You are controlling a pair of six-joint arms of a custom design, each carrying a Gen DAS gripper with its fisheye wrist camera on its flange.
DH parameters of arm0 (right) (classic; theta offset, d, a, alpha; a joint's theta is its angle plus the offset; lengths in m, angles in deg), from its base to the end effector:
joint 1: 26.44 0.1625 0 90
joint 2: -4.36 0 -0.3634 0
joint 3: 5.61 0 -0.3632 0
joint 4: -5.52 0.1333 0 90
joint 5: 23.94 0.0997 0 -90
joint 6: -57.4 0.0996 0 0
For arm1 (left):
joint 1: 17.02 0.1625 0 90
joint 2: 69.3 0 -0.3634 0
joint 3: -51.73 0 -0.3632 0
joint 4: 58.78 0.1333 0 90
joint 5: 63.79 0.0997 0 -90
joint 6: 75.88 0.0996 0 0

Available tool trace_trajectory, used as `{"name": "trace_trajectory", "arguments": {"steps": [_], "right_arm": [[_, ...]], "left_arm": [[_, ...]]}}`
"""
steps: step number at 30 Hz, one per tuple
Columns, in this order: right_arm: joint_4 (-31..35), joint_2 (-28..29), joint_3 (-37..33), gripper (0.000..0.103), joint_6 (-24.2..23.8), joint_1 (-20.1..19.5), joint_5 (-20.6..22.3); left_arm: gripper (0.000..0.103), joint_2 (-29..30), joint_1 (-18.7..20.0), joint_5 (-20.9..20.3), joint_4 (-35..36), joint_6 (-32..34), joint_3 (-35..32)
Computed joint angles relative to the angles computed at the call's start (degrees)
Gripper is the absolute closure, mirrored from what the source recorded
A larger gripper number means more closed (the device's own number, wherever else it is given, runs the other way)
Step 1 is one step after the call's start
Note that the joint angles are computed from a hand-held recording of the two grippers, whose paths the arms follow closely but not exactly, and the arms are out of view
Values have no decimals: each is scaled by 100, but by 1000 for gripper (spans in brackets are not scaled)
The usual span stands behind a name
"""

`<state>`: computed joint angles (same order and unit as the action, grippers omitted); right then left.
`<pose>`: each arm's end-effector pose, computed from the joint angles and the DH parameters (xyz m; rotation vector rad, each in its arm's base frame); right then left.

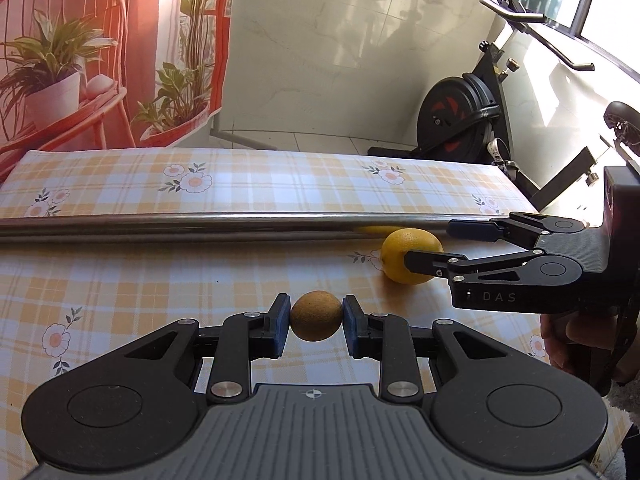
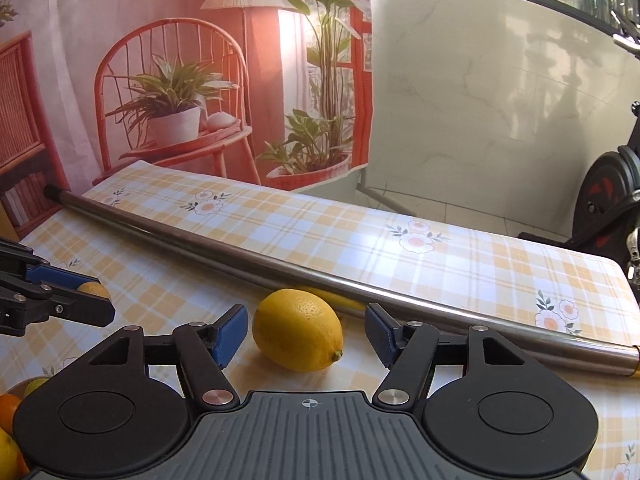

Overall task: Organize fruits
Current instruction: 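Grasp the yellow lemon with the right tool while the left tool holds the kiwi, then carry the kiwi and the lemon over the white plate with both tools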

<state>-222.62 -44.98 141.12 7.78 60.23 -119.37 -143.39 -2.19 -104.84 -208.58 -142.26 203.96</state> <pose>0.1045 -0.3370 0.0680 0.9892 -2.4318 0.8171 -0.1867 -0.2650 0.0631 0.3627 2.3986 -0.9113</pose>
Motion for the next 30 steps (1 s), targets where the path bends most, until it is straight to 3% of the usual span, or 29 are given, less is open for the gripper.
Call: {"name": "trace_trajectory", "arguments": {"steps": [7,12,15,18,30], "right_arm": [[495,317,-490,37,9,226,-430],[796,355,-606,38,175,188,-461],[718,371,-557,39,282,63,-308],[722,379,-552,46,368,-12,-346],[207,386,-82,46,579,-121,-328]], "left_arm": [[73,-98,-61,78,183,-265,34],[73,-67,-88,54,145,-270,58],[73,-86,-126,22,176,-314,79],[73,-119,-129,9,174,-344,101],[73,-696,-538,-73,961,-1022,274]]}}
